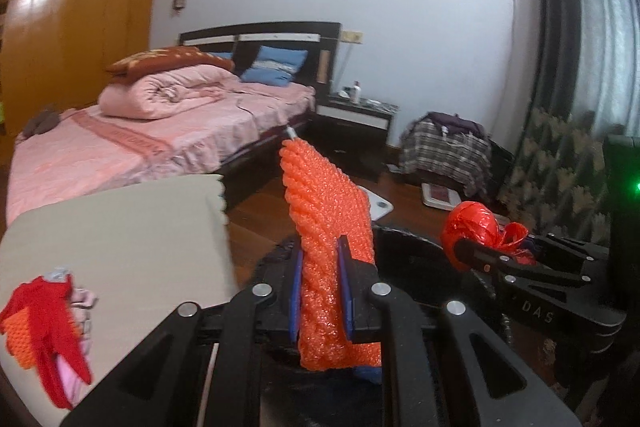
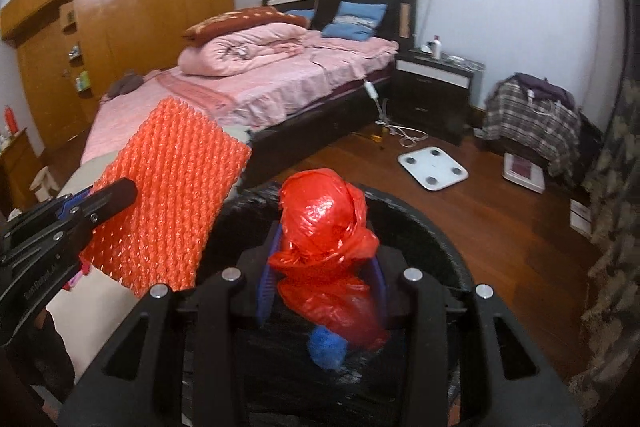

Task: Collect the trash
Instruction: 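Lift both items over the black bin and release them inside, then return both tools to the pile and grasp a red glove with the right tool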

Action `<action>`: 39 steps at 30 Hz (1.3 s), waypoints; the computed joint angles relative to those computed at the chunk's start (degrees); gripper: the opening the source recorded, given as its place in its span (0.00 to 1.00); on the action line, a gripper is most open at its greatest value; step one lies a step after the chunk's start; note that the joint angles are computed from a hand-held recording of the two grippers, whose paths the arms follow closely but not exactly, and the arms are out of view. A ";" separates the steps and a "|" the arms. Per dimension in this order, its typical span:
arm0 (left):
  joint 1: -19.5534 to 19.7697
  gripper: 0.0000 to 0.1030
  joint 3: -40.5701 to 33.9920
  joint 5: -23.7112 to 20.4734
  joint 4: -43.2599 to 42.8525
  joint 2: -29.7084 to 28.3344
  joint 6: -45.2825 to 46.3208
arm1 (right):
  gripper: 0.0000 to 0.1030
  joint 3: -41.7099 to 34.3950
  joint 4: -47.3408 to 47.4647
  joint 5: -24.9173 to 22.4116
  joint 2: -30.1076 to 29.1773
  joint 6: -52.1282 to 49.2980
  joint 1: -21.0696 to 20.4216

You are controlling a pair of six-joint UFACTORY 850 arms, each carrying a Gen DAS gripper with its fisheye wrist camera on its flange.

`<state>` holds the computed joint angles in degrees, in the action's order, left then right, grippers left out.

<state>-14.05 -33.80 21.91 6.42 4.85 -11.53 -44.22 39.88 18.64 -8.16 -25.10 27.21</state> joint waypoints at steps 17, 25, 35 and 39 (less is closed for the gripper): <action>1.96 0.81 1.98 2.86 -6.97 -0.09 7.70 | 0.93 1.57 9.16 4.43 -0.51 -7.93 0.66; 9.00 0.89 7.29 2.01 -18.09 7.22 17.81 | 0.94 -1.28 4.65 2.62 -1.44 -3.42 4.46; 19.13 0.89 12.43 0.64 -23.83 13.82 24.66 | 0.94 -8.05 -2.63 0.30 -6.51 2.18 10.26; 23.03 0.89 13.13 0.59 -23.28 14.46 25.03 | 0.94 -11.51 -5.55 -0.99 -9.22 4.32 12.08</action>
